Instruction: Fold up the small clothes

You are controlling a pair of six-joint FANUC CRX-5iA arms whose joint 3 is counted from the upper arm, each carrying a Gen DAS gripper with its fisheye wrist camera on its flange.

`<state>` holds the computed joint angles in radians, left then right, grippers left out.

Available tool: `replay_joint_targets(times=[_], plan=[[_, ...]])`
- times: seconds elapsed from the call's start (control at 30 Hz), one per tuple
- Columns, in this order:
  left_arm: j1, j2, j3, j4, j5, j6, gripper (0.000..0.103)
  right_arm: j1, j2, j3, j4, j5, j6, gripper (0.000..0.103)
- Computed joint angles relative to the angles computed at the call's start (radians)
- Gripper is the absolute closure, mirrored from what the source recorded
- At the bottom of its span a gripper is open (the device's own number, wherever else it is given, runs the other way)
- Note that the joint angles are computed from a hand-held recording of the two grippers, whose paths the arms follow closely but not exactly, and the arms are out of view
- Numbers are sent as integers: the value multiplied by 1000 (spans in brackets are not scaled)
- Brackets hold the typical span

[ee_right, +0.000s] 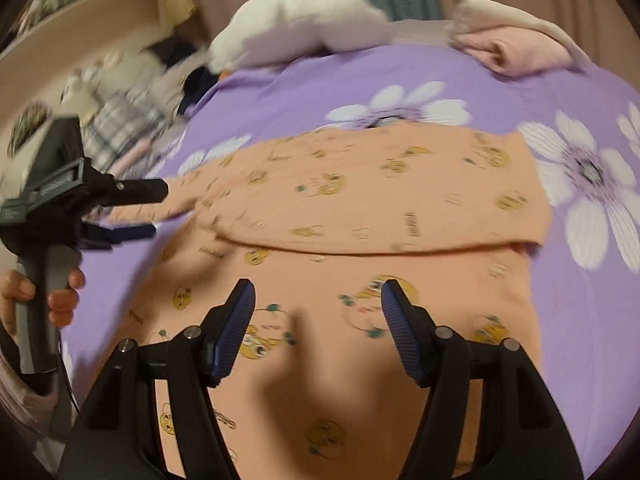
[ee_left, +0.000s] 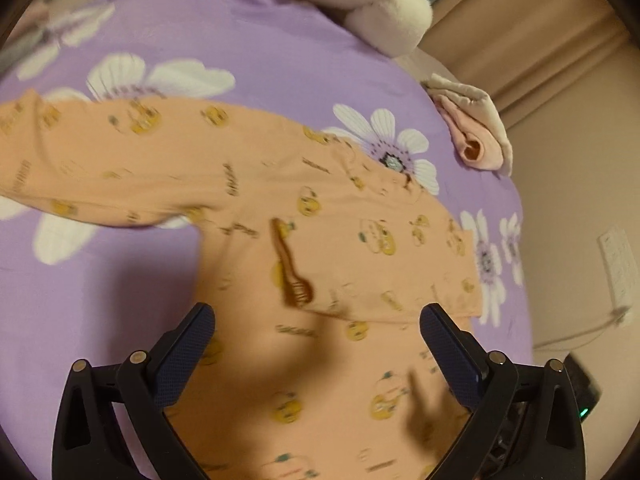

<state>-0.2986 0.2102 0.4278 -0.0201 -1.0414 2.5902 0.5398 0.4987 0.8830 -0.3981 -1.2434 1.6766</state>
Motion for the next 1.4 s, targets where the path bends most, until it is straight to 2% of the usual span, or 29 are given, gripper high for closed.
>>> replay_joint_targets(times=[0.1,0.17,0.23,0.33,0.37,0.4,0.47,0.5,0.6,0.67,0.7,0.77,0.87,0.97,1.13,1.3,1.4], plan=[[15,7,-24,45,34,13,11,-18,-29,-50,-22,35,-11,36],[25,9,-46,77,62,25,27,-30,-36,-66,-48,43,-20,36],[39,13,-74,119,99,31,37,-35,-42,-81,-67,53,-31,36],[45,19,-81,123,128,57,47,-52,-52,-101,-98,64,-34,36],[45,23,-79,117,136,66,60,-56,-56,-109,-106,68,-36,36],[47,24,-78,114,134,69,69,-63,-59,-110,-115,66,-33,36],[43,32,-58,83,116,85,96,-69,-63,-116,-122,67,-32,36],[39,36,-45,60,102,92,99,-70,-66,-120,-120,71,-35,36],[-3,42,24,-93,35,144,100,-82,-63,-116,-138,70,-36,35],[-43,60,91,-219,-39,162,100,-87,-65,-119,-143,75,-41,35],[-46,75,111,-226,-70,125,100,-87,-65,-121,-141,76,-43,35],[-21,105,119,-157,-117,72,100,-86,-63,-120,-136,72,-52,35],[-13,73,60,-147,-75,98,100,-85,-64,-121,-136,65,-57,35],[-22,56,63,-168,-79,115,100,-84,-70,-126,-133,70,-52,35],[-51,56,93,-195,-58,43,100,-84,-64,-118,-127,59,-62,35],[-50,119,143,-150,-112,-39,100,-84,-75,-132,-138,57,-72,35],[-51,113,120,-145,-107,-33,100,-78,-86,-142,-129,53,-65,35]])
